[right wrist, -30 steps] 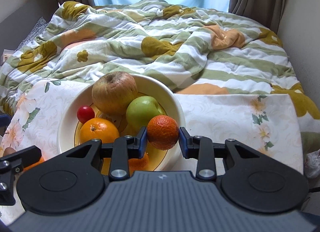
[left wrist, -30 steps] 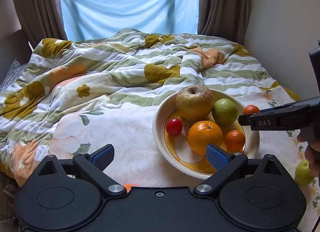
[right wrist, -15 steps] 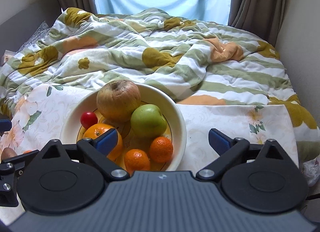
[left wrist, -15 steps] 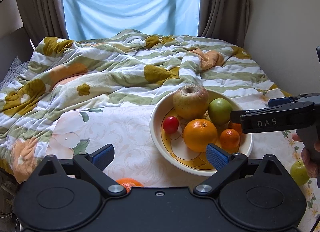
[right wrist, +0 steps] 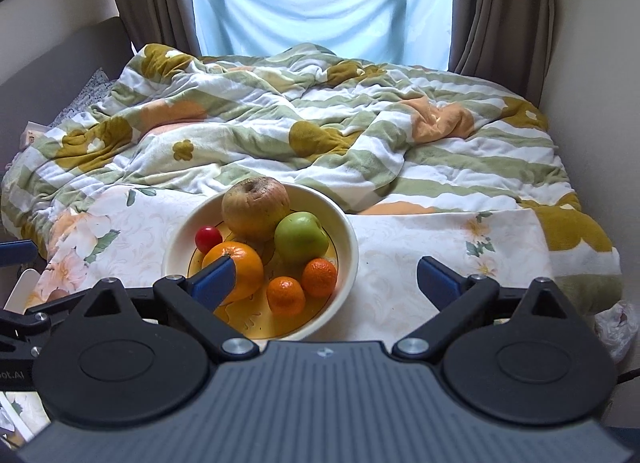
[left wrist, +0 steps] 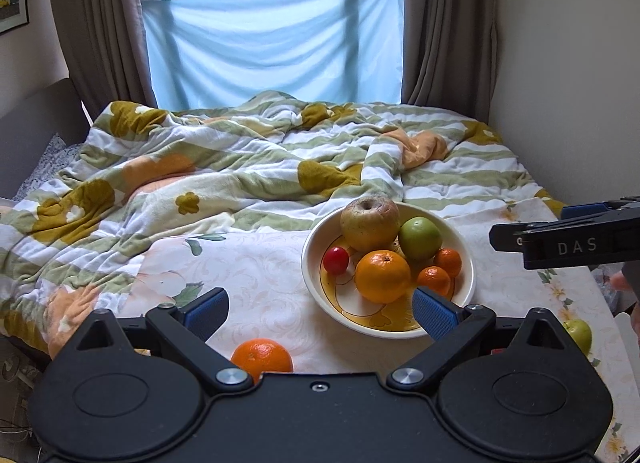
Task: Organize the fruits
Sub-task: 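Withdraw both tools from the bowl toward the remaining fruits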
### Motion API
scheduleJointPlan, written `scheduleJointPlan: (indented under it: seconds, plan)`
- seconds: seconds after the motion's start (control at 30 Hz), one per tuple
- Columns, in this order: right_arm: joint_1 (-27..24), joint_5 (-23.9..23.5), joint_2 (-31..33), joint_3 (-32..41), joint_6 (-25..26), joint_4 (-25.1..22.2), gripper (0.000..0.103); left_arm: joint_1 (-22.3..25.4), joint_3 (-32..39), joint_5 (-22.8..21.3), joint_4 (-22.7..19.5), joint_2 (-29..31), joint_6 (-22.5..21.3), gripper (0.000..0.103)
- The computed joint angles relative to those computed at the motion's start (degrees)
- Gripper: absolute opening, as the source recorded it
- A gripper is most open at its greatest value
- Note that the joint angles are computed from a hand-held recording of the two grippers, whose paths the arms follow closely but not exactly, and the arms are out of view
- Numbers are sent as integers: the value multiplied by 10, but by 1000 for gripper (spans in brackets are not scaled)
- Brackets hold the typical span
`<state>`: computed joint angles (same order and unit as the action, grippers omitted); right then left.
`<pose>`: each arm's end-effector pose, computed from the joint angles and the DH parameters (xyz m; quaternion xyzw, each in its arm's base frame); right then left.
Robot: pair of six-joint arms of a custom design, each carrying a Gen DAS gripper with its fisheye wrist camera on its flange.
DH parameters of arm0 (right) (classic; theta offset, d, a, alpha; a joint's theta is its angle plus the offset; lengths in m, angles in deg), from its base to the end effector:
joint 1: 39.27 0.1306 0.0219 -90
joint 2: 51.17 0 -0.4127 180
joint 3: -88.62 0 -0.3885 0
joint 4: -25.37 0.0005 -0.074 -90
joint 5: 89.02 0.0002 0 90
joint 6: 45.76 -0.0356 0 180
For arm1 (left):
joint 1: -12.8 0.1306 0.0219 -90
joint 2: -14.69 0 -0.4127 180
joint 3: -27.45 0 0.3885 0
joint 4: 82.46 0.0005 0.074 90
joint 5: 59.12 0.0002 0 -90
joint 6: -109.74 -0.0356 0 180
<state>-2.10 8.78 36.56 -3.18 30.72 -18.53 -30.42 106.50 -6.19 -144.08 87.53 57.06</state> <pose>0.3803 0.2817 0.4709 -0.1615 0.9025 0.1124 0.3832 0.2653 -0.2205 0.4825 -0.0478 0.9089 0.0494 0.4113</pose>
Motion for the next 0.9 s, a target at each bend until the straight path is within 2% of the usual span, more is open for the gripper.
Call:
scheduleJointPlan:
  seconds: [0.27,0.57,0.73,0.9]
  plan:
    - [18,20,-74,-39,5,-11,103,-70,9,-65,-58,-19,74,100]
    - [40,33,-141,-80,5,-23,103,-146,10,-123,-160,-26,210,100]
    - [49,27,-164,-101,3,-26,103,-167,1,-135,-216,-31,274,100]
    - [66,37,-173,-120,-10,-26,103,-166,-30,-136,-235,-53,299,100]
